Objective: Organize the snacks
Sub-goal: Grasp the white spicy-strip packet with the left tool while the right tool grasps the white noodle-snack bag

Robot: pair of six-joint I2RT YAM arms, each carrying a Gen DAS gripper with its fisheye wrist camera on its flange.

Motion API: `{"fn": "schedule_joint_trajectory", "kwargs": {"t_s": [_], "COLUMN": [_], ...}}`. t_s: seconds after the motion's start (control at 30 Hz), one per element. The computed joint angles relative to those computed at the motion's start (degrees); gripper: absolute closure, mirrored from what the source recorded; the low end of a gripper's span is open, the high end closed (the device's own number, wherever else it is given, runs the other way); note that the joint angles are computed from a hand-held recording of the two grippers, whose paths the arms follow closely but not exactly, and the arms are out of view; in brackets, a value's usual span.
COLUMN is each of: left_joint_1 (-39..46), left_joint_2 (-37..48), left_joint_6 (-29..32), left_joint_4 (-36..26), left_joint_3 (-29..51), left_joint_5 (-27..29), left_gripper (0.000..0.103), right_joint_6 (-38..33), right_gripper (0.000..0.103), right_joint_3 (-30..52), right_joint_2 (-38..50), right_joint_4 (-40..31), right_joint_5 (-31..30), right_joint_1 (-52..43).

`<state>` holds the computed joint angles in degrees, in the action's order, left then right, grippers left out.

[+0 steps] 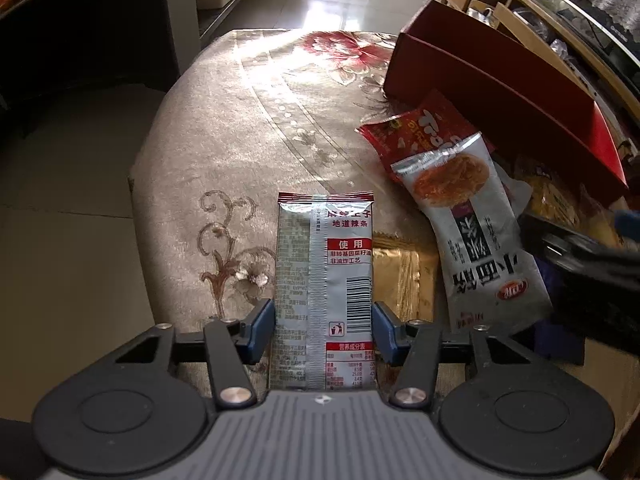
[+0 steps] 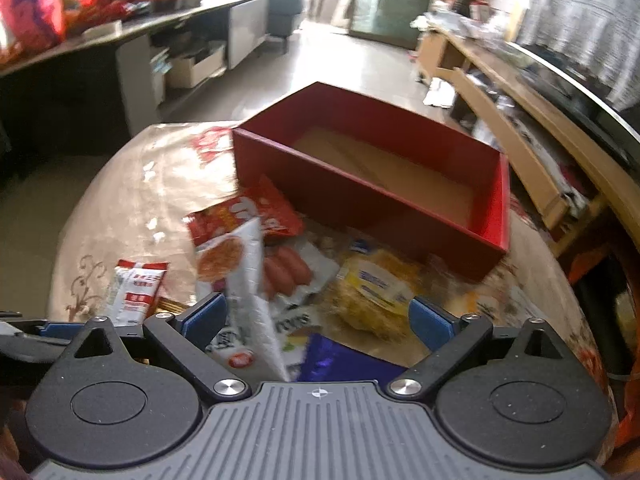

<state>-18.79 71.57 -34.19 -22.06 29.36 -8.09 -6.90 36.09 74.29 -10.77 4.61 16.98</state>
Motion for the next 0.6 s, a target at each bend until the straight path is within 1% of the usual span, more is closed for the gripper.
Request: {"fn": "schedule_joint_trajectory", "kwargs": {"t_s": [0.2, 0.27, 0.37, 0.43, 0.5, 0.53, 0.6], "left_joint_1": [-1.9, -1.5, -1.4, -1.6, -1.2, -0.8, 0.3], "left_joint_2": [-1.4, -1.1, -0.8, -0.9, -0.8, -0.9, -1.4], "left_joint_6": [0.5, 0.9, 1.4, 1.3, 1.6, 1.6, 1.8], "left_joint_4": [0.0, -0.2, 0.1, 0.2, 0.2, 0.2, 0.0], "left_joint_3": [-1.7, -1.5, -1.5, -1.6, -1.5, -1.5, -1.7], "left_joint_5": [-0.1, 0.5, 0.8, 0.8, 1.4, 1.9, 3.2], "left_gripper": [0.049, 0.045, 0.043, 0.042, 0.041, 0.040, 0.036], "right_joint_6": [-1.1, -1.5, -2.1, -2.5, -2.4, -2.7, -3.2], "right_gripper": [0.004, 0.004, 0.009, 0.023, 0.032, 0.035, 0.038], "right_joint_3": [3.9, 5.1, 6.3, 7.3, 8.4, 8.3, 8.3], "right_joint_2": [7.8, 10.0, 13.1, 15.5, 17.5, 17.6, 16.5], "right_joint_4": [0.7, 0.3, 0.1, -0.4, -1.3, -1.2, -2.2], "right_joint_5": [1.3, 1.3, 3.6, 4.5, 4.2, 4.6, 3.3], "right_joint_1": [4.0, 5.0, 7.1, 7.7, 7.1, 6.7, 5.3]}}
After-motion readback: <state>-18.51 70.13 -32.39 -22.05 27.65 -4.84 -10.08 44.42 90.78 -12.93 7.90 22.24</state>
